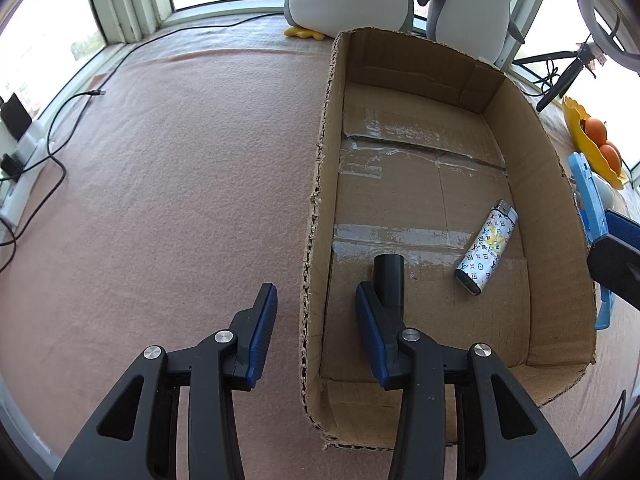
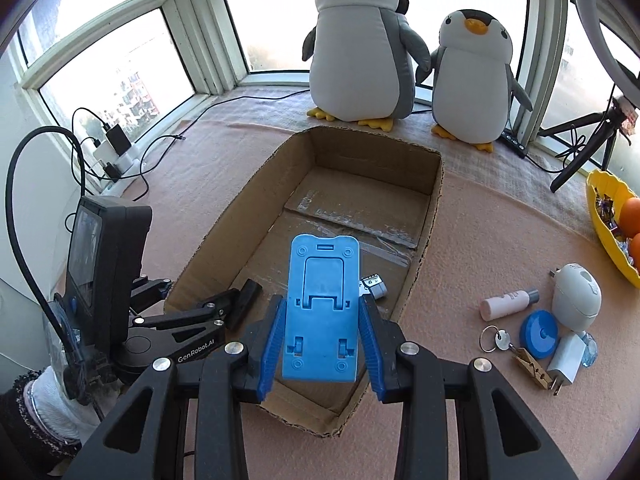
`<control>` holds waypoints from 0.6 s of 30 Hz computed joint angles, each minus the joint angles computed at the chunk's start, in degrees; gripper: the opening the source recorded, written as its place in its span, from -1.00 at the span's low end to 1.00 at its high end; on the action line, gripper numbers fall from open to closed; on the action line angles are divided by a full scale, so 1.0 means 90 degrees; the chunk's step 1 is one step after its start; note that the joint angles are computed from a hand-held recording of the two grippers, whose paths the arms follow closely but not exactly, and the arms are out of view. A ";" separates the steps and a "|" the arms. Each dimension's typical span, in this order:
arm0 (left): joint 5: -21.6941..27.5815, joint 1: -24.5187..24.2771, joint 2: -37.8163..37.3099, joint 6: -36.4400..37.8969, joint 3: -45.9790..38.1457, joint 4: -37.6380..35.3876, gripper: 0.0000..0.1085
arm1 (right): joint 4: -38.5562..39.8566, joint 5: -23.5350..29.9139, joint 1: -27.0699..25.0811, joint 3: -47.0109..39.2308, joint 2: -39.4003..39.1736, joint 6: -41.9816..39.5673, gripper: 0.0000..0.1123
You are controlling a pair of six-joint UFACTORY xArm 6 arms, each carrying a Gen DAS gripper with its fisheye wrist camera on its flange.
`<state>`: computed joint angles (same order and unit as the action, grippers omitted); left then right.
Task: Organize rigid objects
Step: 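Carry the blue phone stand with the right tool into the box and release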
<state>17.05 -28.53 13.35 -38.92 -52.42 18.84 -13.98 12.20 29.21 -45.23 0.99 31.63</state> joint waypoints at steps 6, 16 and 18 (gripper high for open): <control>0.0004 -0.0002 0.0001 -0.0023 -0.0003 0.0024 -0.24 | 0.0069 0.0006 0.0064 -0.0146 0.0241 -0.0044 -0.41; 0.0012 0.0003 0.0000 -0.0030 -0.0003 0.0042 -0.24 | 0.0035 -0.0070 0.0091 -0.0153 0.0257 -0.0077 -0.29; 0.0011 0.0009 0.0001 -0.0049 -0.0001 0.0067 -0.24 | -0.0087 -0.0075 0.0073 -0.0144 0.0229 0.0043 -0.25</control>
<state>17.15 -28.45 13.36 -39.37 -52.43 19.45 -14.76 11.52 29.87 -46.52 3.05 32.02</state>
